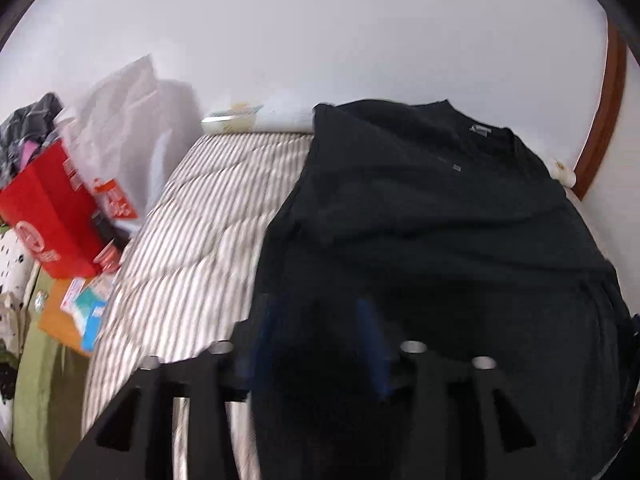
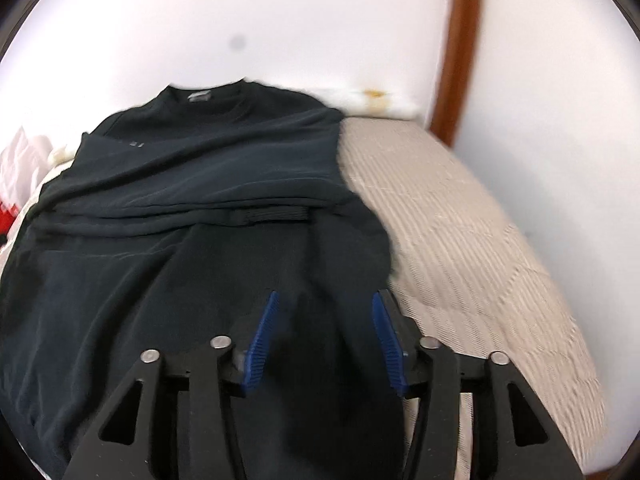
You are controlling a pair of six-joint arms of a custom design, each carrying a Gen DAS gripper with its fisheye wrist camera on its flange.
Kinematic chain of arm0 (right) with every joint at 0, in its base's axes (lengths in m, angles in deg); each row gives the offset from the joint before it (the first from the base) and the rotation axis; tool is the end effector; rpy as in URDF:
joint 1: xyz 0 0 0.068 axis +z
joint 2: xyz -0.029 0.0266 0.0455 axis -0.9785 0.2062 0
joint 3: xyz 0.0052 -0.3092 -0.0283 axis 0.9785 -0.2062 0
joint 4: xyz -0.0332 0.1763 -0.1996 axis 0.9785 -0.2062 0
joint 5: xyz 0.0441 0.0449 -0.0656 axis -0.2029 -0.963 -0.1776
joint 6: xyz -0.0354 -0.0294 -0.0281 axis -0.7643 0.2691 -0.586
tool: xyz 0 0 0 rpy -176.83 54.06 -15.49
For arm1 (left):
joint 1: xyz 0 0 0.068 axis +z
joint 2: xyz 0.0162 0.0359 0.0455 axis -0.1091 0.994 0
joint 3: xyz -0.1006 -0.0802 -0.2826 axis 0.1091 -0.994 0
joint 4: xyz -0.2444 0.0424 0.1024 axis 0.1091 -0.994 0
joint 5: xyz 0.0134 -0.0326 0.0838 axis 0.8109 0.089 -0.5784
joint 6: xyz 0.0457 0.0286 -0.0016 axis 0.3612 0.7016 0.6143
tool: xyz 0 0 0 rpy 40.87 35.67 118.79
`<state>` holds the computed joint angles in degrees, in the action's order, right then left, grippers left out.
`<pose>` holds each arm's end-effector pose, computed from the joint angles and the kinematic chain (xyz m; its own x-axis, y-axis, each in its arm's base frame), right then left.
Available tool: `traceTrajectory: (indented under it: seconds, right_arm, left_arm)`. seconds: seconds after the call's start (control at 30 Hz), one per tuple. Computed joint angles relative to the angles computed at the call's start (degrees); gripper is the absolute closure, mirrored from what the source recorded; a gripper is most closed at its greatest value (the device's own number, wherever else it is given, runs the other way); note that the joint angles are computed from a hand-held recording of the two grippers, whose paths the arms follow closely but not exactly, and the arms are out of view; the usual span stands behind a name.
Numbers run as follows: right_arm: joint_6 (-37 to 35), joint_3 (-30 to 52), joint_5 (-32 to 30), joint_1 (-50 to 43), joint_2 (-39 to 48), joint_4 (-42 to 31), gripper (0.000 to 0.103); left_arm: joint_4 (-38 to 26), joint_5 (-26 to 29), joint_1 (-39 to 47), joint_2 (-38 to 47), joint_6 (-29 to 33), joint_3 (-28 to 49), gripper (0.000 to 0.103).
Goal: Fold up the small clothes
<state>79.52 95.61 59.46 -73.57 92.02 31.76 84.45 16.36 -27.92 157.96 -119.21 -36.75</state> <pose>0.2579 0.0166 0.1504 -0.6978 -0.0573 -0.7140 -0.0054 0.9972 -0.0747 0.2652 -0.0891 0.1690 -0.7001 -0.2682 -0.6618 -0.3335 0.9423 -0.0290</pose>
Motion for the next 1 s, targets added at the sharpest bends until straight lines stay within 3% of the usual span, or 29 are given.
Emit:
traceTrajectory:
  seconds: [0.07, 0.2, 0.33, 0.43, 0.57, 0.63, 0.67, 0.73, 0.77, 1.0]
  right_arm:
    - [-2.3, -1.5, -4.5, -4.2, -2.2, -2.5, 0.038]
    - [-5.1, -5.7, -9.0, -10.3, -5.0, -3.6, 0.038]
    - [-7.0, -9.6, -18.5, -17.2, -6.4, -3.0, 0.038]
    - [-8.2, -11.7, -18.7, -17.1, -5.3, 0.0, 0.048]
    - [-7.8, -13.5, -17.2, -14.1, -5.3, 3.7, 0.056]
    - [-7.5, -13.9, -15.7, -12.0, -4.9, 5.1, 0.067]
    - [-7.8, -13.9, -16.8, -11.9, -5.3, 4.4, 0.084]
    - [-6.8, -13.8, -17.4, -11.5, -6.4, 3.7, 0.091]
    - [-6.6, -13.7, -17.1, -11.4, -6.5, 3.4, 0.093]
    - [-8.2, -13.5, -22.8, -17.2, -8.9, 0.9, 0.095]
  left_arm:
    - [0.6, 0.4, -0.6, -3.5, -0.7, -4.0, 0.046]
    - [-0.2, 2.5, -2.5, -8.9, -4.3, -11.2, 0.046]
    - [0.0, 4.6, -6.2, -13.4, -8.8, -16.9, 0.046]
    - [-0.5, 3.2, -11.5, -14.1, -13.0, -19.1, 0.046]
    - [-3.3, -4.1, -19.5, -11.6, -19.2, -18.2, 0.046]
    - [-4.9, -7.6, -22.5, -9.0, -23.2, -16.9, 0.047]
    - [-5.6, -9.0, -23.7, -7.6, -25.2, -16.2, 0.050]
    - [-5.4, -10.7, -25.3, -7.0, -27.5, -16.0, 0.083]
    - [-6.2, -11.0, -25.5, -6.9, -28.6, -15.6, 0.091]
    - [-8.8, -10.2, -28.0, -11.7, -34.1, -17.1, 0.095]
